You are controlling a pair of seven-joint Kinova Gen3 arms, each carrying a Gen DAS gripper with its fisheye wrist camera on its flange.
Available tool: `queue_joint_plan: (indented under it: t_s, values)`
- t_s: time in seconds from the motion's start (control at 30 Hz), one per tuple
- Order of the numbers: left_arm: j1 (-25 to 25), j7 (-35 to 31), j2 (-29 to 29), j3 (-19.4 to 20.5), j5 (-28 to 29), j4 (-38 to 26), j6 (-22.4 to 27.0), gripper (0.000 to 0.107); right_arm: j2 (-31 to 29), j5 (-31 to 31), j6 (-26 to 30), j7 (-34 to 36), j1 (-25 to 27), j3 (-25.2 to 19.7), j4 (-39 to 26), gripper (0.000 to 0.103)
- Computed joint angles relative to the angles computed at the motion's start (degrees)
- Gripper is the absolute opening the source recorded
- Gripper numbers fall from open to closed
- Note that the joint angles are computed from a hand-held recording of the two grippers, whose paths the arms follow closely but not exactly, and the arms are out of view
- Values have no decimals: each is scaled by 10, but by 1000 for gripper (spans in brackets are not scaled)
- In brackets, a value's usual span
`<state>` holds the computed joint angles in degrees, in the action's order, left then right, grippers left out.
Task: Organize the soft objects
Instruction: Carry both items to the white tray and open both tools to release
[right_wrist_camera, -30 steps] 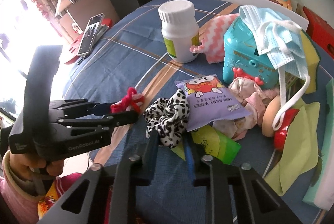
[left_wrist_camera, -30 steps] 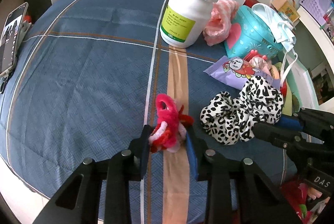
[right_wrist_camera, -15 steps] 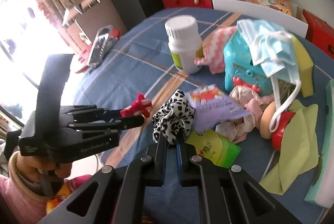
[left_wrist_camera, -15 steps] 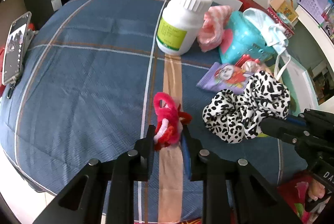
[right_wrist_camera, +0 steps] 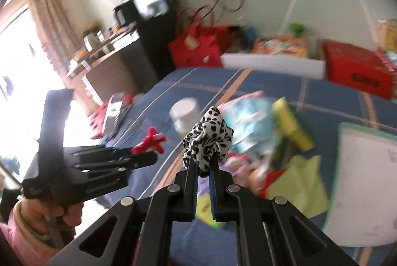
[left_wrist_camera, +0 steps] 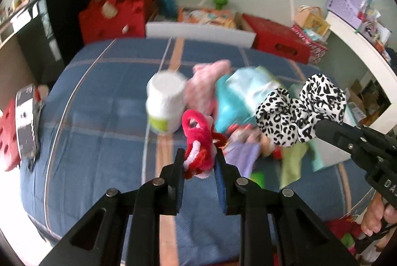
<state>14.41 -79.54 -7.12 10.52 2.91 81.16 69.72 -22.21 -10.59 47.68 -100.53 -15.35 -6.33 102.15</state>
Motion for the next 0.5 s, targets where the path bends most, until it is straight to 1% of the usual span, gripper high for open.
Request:
queue_joint_plan:
  t_s: [0.1, 0.17, 0.23, 0.3, 0.4, 0.5]
  values:
    - [11, 8, 15, 13, -3, -41, 4, 23, -17, 22, 12, -16, 28, 2, -14, 9]
    - [23, 26, 33, 28, -21, -71, 3, 23, -18, 53, 30, -45, 61, -14, -32, 9]
    - [42, 44, 53, 40, -39, -102, 3, 23, -21, 79, 46, -72, 89, -18, -44, 9]
    - [64, 54, 70, 47, -48, -127, 3, 23, -25, 89, 56, -84, 101, -8, -48, 9]
    - [99, 75, 105, 52, -66, -164, 5, 23, -25, 112, 75, -111, 131, 1, -55, 9]
    - [134, 79, 134, 49, -75, -192, 7, 23, -16, 137, 92, -139, 157, 3, -62, 11]
